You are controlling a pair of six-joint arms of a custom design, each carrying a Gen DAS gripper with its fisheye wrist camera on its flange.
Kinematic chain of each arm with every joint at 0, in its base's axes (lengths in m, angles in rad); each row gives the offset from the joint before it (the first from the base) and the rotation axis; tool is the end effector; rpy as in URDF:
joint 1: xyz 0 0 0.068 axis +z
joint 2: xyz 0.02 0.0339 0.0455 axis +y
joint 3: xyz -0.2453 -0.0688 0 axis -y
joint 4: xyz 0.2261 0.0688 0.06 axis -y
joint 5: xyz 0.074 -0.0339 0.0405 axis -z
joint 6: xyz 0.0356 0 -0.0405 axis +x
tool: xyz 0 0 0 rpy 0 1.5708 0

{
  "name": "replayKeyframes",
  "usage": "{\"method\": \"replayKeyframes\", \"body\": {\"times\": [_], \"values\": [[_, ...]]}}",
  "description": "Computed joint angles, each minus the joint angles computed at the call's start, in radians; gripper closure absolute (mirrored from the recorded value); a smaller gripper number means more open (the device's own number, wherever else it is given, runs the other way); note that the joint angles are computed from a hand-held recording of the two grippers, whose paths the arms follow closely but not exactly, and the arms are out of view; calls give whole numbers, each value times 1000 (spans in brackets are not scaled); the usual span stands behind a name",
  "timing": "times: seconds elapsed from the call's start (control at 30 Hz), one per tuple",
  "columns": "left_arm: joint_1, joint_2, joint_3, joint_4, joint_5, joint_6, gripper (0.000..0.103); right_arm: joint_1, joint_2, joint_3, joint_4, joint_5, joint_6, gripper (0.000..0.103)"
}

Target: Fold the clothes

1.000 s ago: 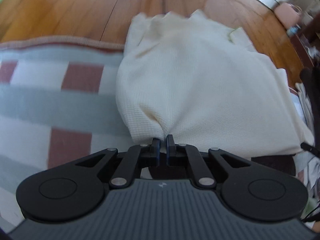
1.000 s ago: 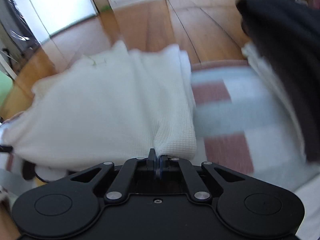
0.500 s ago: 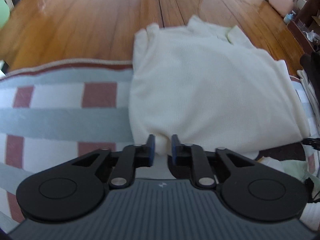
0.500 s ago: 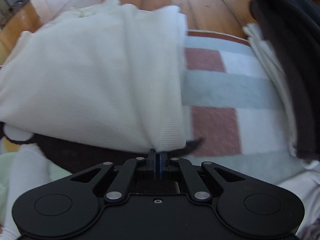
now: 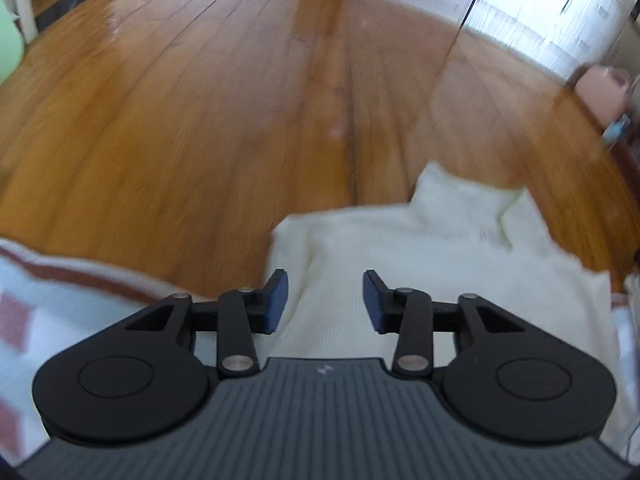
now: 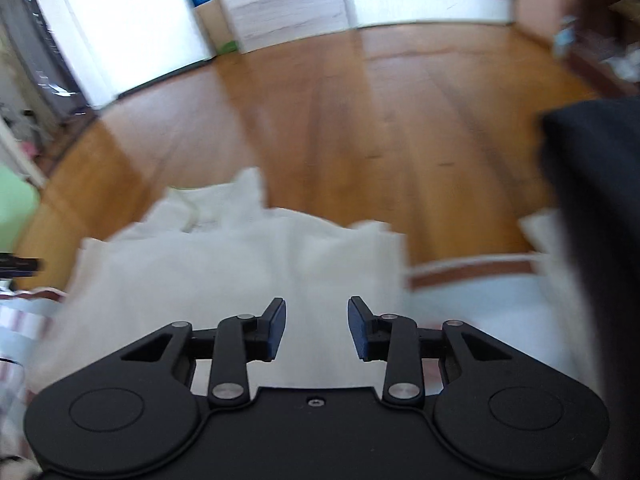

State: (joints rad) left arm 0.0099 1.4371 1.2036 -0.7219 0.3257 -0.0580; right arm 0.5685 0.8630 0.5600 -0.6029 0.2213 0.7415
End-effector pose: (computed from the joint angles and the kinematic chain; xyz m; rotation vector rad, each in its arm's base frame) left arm 0.2834 -0.0086 0.2747 0.0456 2.5055 -0.4302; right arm 0.1401 0.0803 0.2041 0.3076 2.4508 0.3016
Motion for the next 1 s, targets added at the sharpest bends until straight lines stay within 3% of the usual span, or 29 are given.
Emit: {"method": "replayKeyframes", "body": {"times": [0.07, 0.13, 0.23, 0.4, 0.6, 0.67, 0.7, 0.73, 0.77, 0.9, 1.0], "values": [[9, 12, -78, 117, 37, -60, 65, -92, 122, -1, 110, -82, -52, 63], [-14, 7, -156, 215, -11, -19, 65, -137, 205, 8, 158, -116, -62, 63], [-46, 52, -186, 269, -66, 78, 65, -175, 246, 0, 198, -123, -84, 63], [-25, 161, -195, 353, 8, 6, 64, -252, 298, -43, 320, -96, -125, 52], [-37, 167, -261, 490, -21, 1, 62, -287, 480, -57, 501, -114, -191, 51], [-43, 153, -289, 525, -23, -6, 62, -238, 490, -71, 548, -46, -254, 72], [-47, 149, -296, 532, -27, 1, 68, -210, 484, -80, 563, -7, -280, 100], [-57, 143, -296, 525, -49, 23, 76, -180, 466, -90, 570, 36, -300, 100], [-71, 134, -296, 514, -83, 50, 98, -149, 449, -100, 576, 79, -320, 100], [-96, 77, -339, 566, -151, 53, 100, -58, 332, -142, 552, 230, -311, 101], [-117, 28, -350, 579, -196, 59, 100, -54, 226, -163, 520, 280, -309, 101]]}}
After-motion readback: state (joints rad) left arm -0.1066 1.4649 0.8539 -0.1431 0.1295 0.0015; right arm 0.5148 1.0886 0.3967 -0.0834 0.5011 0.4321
